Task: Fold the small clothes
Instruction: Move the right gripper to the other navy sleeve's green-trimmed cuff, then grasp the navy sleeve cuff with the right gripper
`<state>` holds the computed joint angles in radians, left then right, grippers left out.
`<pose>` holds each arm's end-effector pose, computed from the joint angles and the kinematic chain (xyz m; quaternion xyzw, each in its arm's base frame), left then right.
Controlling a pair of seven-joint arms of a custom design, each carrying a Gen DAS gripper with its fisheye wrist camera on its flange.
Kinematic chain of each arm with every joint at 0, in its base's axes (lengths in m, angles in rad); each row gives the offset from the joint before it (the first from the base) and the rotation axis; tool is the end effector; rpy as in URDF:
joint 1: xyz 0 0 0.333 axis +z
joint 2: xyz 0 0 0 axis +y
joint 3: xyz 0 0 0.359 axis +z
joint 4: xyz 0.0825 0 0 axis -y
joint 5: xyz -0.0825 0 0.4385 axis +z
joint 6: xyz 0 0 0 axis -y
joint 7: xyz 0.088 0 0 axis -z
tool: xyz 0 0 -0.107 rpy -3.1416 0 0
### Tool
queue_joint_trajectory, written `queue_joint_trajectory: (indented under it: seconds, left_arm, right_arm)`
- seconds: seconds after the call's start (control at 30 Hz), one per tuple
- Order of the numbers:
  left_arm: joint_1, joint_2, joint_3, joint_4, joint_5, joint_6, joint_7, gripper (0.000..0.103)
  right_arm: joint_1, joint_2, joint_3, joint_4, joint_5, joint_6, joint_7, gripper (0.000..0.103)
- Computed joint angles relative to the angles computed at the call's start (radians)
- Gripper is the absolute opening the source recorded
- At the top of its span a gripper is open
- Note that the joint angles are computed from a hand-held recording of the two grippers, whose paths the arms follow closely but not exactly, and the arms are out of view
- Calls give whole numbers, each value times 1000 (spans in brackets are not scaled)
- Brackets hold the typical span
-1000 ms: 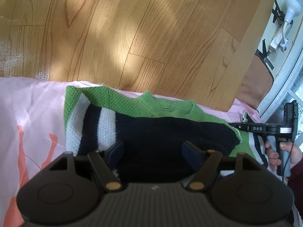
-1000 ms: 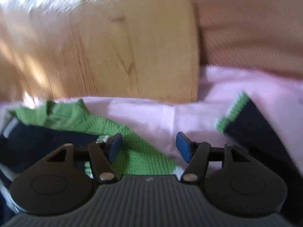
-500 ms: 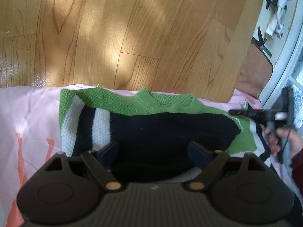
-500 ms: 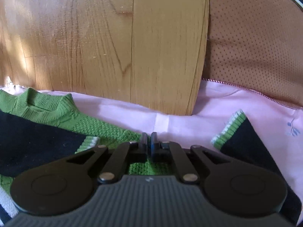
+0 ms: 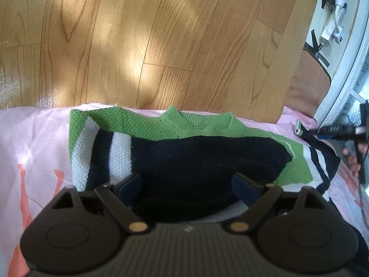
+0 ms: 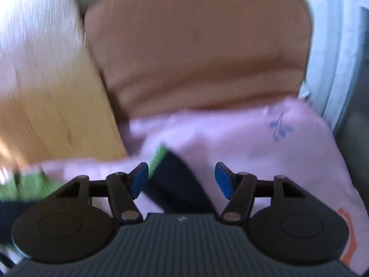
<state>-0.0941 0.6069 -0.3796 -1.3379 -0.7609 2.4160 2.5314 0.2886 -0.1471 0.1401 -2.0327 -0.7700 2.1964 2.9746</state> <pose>0.7750 -0.3094 0.4695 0.3155 -0.8339 0.4526 0.0142 0.5463 0.2273 0.5770 -0.4314 0.8220 -0.3228 0.1845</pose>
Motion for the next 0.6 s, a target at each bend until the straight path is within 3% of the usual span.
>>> queue_joint_trajectory:
  seconds: [0.07, 0.1, 0.13, 0.2, 0.3, 0.37, 0.43, 0.53, 0.6]
  left_arm:
    - [1, 2, -1, 2, -1, -4, -1, 89]
    - [2, 3, -1, 3, -1, -5, -1, 89]
    - [2, 3, -2, 4, -2, -6, -2, 89]
    - [3, 2, -2, 4, -4, -7, -3, 90]
    - [4, 2, -2, 4, -5, -10, -4, 90]
    - [4, 3, -2, 4, -5, -11, -2, 91]
    - [4, 3, -2, 4, -5, -11, 0, 91]
    - [3, 3, -2, 4, -6, -10, -1, 91]
    - [3, 4, -2, 5, -6, -12, 0, 91]
  right_arm:
    - [16, 36, 16, 21, -20, -62, -75, 64]
    - [10, 54, 33, 32, -27, -108, -101, 56]
    - [28, 41, 14, 16, -30, -97, -77, 36]
    - [23, -24, 22, -27, -66, -122, 72, 20]
    - [-13, -205, 64, -161, -178, -131, 508, 19]
    - [-35, -338, 103, -252, -164, -168, 744, 16]
    - [-35, -432, 128, -306, -106, -209, 828, 16]
    - [-23, -535, 145, -367, -23, -205, 871, 17]
    - [-32, -541, 192, -346, 15, -305, 848, 24]
